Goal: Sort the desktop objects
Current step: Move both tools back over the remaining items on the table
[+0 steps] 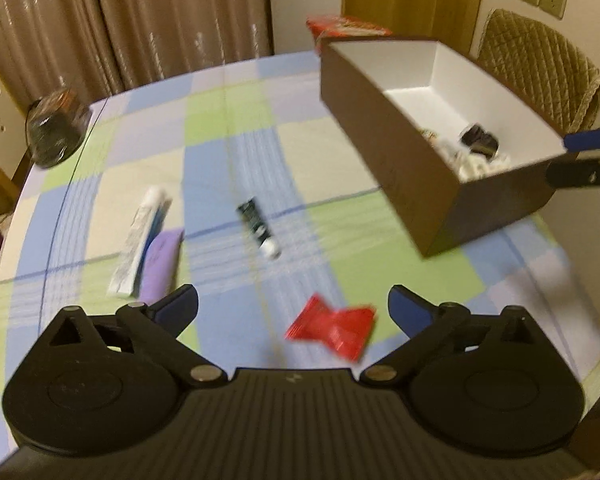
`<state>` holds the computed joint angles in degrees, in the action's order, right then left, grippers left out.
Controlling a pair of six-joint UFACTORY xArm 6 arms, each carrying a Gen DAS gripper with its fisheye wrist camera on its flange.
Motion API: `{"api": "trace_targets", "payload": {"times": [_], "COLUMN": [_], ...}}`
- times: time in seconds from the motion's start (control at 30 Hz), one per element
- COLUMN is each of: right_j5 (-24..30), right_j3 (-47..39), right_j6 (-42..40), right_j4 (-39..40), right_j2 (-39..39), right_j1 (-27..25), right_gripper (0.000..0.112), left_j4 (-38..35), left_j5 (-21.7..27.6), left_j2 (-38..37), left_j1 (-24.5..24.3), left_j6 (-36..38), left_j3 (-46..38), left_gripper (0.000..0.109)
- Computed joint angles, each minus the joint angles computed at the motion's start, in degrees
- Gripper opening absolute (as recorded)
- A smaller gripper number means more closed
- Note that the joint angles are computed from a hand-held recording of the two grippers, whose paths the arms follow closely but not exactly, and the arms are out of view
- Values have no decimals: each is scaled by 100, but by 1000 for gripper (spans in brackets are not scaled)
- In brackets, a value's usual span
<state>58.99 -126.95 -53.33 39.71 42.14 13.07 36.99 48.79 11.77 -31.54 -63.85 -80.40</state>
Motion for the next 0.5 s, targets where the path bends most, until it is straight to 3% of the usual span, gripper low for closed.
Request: {"api": "trace_targets", "payload": {"times": [0.17, 0.5], "right_j5": [-841, -1903], "right_j3": [1597, 3534], "right_j6": [46, 765], "right_j4": [-83, -708], "right_j2": [-964, -2154], "right_j1": [251, 893], "right_gripper": [97, 97], "left_j4": [-110, -400], "left_j5": [-328, -1264], "left_j2": [-556, -1635], "left_j1": [84, 450], "left_j6": [283, 921], "left_j3": [803, 2273], "left_gripper": [102, 102]}}
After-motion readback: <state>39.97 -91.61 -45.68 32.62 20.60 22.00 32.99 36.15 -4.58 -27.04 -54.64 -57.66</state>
